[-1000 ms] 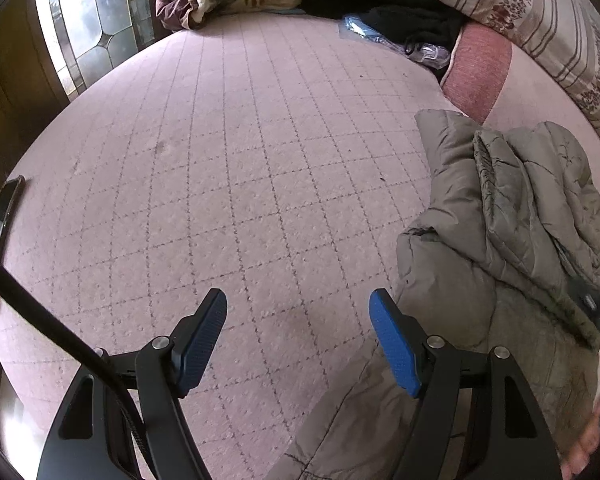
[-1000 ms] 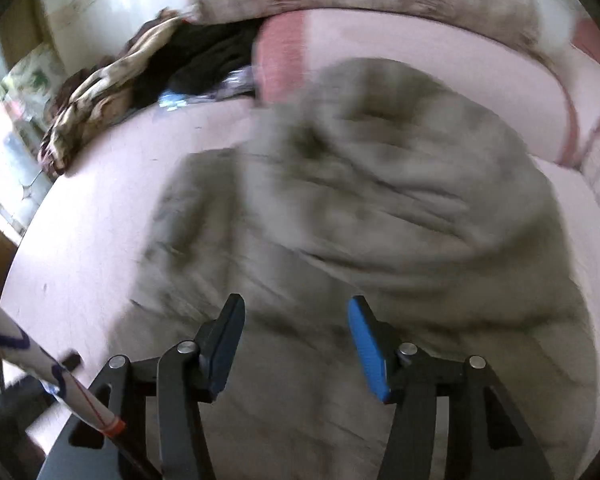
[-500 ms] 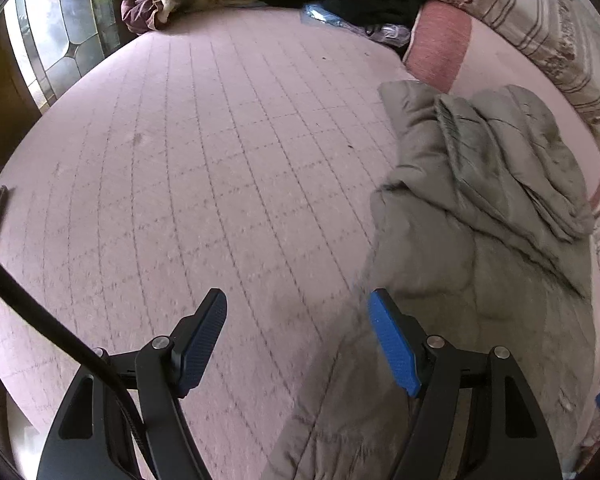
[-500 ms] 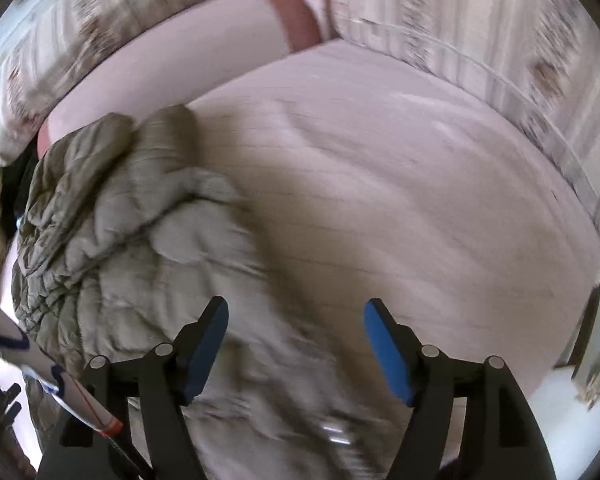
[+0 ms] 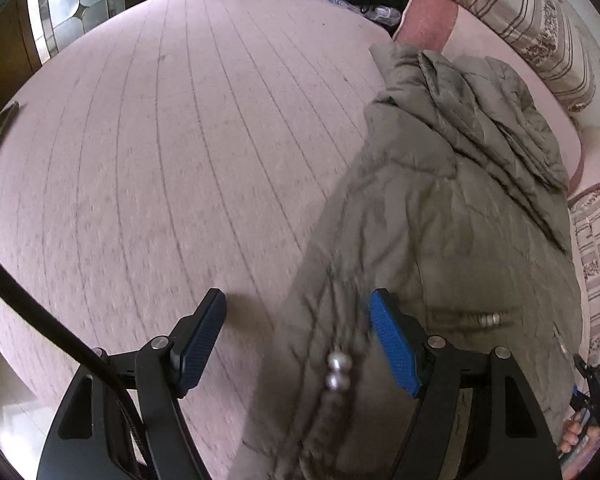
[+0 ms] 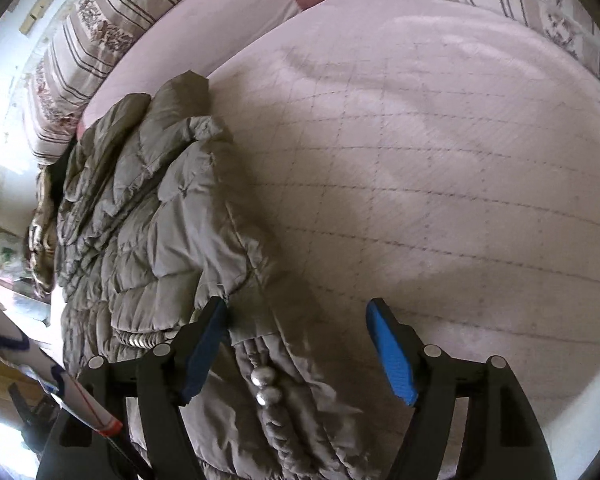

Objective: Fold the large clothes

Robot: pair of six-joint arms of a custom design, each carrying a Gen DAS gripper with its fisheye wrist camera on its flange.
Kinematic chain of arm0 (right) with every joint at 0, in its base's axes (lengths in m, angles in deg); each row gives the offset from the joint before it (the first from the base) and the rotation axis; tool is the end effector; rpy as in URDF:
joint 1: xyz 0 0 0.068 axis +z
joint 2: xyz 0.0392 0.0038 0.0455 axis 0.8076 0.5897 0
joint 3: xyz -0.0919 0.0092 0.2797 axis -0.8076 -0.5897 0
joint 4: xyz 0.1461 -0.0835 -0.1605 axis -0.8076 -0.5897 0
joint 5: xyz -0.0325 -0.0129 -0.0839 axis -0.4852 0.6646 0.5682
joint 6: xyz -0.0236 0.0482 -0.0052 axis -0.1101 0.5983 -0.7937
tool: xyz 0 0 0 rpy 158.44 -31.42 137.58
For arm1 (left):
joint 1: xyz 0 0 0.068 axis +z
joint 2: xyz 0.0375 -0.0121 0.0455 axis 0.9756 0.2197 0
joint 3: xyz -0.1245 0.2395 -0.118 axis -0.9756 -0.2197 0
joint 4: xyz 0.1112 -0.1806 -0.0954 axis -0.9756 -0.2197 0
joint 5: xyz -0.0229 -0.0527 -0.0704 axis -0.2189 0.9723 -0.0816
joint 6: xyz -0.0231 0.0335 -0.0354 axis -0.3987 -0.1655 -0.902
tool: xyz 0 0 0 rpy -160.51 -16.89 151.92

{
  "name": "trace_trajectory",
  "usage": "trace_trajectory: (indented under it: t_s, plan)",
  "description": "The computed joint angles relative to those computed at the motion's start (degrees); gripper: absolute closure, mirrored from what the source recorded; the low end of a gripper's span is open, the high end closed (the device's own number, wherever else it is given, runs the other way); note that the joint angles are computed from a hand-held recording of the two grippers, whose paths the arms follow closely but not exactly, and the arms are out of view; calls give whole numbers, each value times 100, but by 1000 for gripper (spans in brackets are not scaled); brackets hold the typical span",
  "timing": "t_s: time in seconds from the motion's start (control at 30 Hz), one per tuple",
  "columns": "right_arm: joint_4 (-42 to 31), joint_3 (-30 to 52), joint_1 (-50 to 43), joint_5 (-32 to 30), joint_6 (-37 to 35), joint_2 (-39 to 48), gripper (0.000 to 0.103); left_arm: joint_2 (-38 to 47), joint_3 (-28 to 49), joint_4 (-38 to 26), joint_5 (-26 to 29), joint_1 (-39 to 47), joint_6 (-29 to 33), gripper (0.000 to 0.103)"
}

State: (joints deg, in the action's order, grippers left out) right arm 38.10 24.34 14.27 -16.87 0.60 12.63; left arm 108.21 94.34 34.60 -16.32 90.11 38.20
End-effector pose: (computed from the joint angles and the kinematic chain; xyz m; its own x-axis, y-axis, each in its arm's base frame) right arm 0.1903 -0.1328 0.1734 -0.8048 0.4842 -0.3432 0.3032 0.8326 0.4636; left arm 0.2043 0.0407 0.1590 -0.8108 -0.4464 -0.3785 -0.3772 0.8931 -0.2452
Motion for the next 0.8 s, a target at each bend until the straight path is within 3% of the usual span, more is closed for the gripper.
trace_trajectory:
  t_s: [0.23,0.47,0.8]
  plan:
    - [369,-345,105,-295,-267,-100,21,-17,-315,325,-1101,-1009,-506,13]
    - [169,-299,-18,-624,-537,43,21,126,-471,724,-1577,-1368,-789,8]
    - [352,-452,151,-533,-332,-74,21,170,-729,1255,-1915,-1554,-929,4]
